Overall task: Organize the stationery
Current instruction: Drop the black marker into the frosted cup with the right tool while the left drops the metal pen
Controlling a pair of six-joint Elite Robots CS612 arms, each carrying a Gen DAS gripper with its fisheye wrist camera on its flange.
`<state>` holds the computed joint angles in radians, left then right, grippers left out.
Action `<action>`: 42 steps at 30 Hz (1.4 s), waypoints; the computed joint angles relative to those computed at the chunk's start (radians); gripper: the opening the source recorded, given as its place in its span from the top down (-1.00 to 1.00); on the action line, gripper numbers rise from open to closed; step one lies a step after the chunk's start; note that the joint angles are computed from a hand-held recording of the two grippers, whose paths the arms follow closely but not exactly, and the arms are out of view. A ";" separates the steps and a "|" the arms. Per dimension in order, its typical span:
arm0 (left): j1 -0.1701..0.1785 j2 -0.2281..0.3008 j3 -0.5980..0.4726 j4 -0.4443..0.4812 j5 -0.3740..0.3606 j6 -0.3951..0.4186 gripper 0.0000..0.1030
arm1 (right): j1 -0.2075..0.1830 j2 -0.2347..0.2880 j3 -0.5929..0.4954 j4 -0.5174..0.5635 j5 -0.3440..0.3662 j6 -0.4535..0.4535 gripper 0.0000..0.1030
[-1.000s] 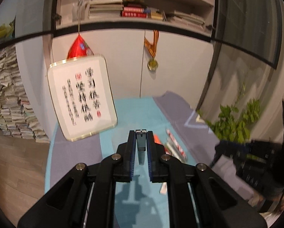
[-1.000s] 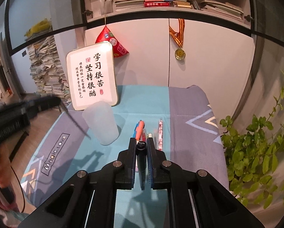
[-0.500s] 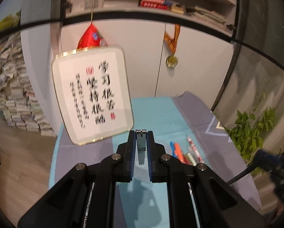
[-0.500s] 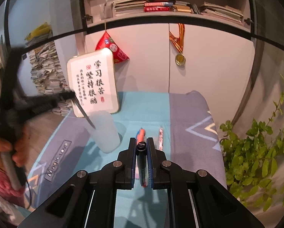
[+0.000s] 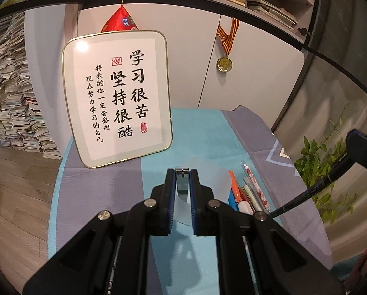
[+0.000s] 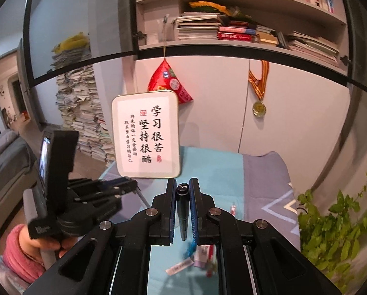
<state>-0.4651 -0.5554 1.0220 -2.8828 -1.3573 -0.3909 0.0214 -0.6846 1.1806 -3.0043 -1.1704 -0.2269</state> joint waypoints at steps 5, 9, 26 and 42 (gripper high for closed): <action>0.004 0.015 -0.024 0.022 -0.031 0.006 0.82 | 0.006 0.009 -0.018 0.013 -0.005 0.001 0.79; 0.004 0.023 -0.032 0.039 -0.049 0.011 0.82 | 0.006 0.012 -0.027 0.017 -0.006 0.007 0.79; -0.004 -0.066 0.155 -0.146 0.000 -0.027 0.30 | 0.031 0.046 -0.112 0.036 0.033 -0.021 0.79; -0.004 -0.086 0.220 -0.151 0.037 -0.029 0.22 | 0.063 0.128 -0.234 0.174 -0.037 -0.060 0.79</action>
<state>-0.4694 -0.6414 1.2418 -3.0340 -1.3205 -0.4203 0.0847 -0.5568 0.9468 -2.8298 -1.2075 -0.2864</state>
